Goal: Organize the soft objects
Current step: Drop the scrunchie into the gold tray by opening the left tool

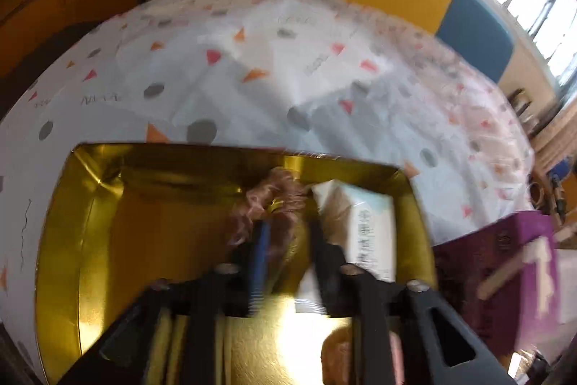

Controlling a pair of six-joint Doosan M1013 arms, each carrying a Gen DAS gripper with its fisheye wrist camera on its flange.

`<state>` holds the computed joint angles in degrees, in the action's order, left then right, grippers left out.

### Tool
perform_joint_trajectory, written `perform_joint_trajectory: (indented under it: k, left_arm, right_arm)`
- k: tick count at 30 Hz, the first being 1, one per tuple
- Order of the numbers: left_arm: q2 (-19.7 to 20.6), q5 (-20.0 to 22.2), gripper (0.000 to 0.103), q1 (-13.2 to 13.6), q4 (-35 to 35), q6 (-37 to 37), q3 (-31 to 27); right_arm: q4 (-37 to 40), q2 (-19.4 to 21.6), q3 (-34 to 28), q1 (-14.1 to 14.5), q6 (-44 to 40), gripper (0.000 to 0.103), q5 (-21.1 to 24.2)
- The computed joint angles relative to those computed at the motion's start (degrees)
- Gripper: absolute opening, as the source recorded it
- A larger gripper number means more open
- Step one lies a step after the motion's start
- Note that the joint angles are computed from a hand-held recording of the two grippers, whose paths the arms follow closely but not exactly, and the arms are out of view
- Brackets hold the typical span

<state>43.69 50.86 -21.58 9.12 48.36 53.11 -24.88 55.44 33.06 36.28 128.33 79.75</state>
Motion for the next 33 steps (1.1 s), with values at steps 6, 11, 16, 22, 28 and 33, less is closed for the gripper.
perform_joint_trajectory:
  k: [6,11,16,22,28,33]
  left_arm:
    - [-3.7,-4.9,0.048,-1.1,5.5,-5.6,6.6]
    - [-7.2,-6.4,0.048,-3.1,11.2,-8.6,11.9]
    - [-10.7,-9.2,0.053,-5.2,16.8,-12.4,17.0]
    - [-14.3,-11.8,0.065,-7.9,26.2,-18.8,22.0]
    - [-16.2,-13.3,0.068,-9.1,28.3,-18.9,24.5]
    - [-16.9,-13.5,0.069,-9.6,28.3,-18.7,25.7]
  right_arm:
    - [-0.3,0.5,-0.7,0.1,-0.7,0.042,0.4]
    - [-0.7,0.6,-1.0,0.2,-1.1,0.042,0.7]
    - [-0.8,0.5,-0.8,0.3,-0.9,0.042,0.6]
    - [-0.4,0.1,-0.2,0.1,-0.2,0.041,-0.2]
    - [3.7,-2.4,3.8,-1.0,3.9,0.039,-5.3]
    - [6.9,-4.6,7.5,-1.8,7.2,0.036,-10.7]
